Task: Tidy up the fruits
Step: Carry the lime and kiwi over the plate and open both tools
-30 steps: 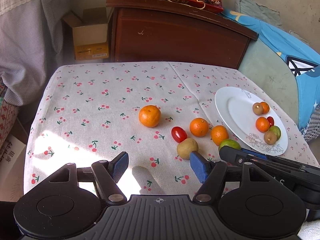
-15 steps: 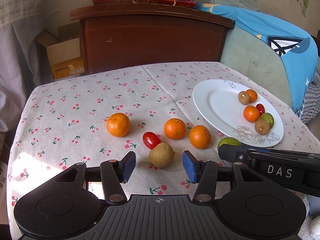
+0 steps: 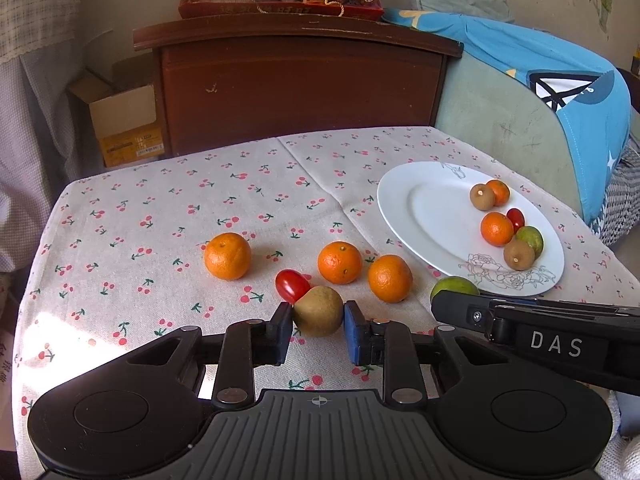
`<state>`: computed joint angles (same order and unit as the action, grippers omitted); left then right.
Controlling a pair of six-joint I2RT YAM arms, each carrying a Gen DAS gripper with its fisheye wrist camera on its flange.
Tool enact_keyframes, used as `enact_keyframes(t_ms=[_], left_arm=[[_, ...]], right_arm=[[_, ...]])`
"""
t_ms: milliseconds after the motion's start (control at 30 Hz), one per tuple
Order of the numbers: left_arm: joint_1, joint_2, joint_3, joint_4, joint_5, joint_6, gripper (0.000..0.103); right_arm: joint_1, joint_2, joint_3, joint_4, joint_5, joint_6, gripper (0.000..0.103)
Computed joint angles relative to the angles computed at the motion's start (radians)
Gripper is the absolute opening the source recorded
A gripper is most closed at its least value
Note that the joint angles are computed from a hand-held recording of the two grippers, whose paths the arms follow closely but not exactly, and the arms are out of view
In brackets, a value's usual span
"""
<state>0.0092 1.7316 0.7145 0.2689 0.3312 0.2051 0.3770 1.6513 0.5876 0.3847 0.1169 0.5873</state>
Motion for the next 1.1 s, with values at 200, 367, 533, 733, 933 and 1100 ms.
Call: enact_keyframes(t_ms=[200,367,533,733,933,1100], left_arm=[[0.012,-0.079,0.008,0.006,0.087,-0.07,0.025],[-0.026,-0.047,0.07,-0.006,0.12,-0.113,0.025],[-0.08,0.036,0.155,-0.037,0.111,-0.122,0.025],[-0.123,0.123,0.244,-0.095,0.097,-0.132,0.025],[-0.151,0.177,0.314,-0.143,0.077,-0.138,0.025],[-0.155,0.149,0.315,-0.15,0.071,-0.145,0.034]], right_arm=[[-0.02,-0.085,-0.032,0.028,0.025,-0.008,0.03],[-0.078,-0.109,-0.043,0.045,0.027,0.018,0.03],[-0.111,-0.063,-0.037,0.056,0.017,0.04,0.03],[-0.119,-0.021,-0.026,0.066,0.017,0.043,0.03],[-0.121,-0.002,-0.016,0.075,0.042,0.037,0.031],[-0.114,-0.021,-0.017,0.075,0.072,0.034,0.033]])
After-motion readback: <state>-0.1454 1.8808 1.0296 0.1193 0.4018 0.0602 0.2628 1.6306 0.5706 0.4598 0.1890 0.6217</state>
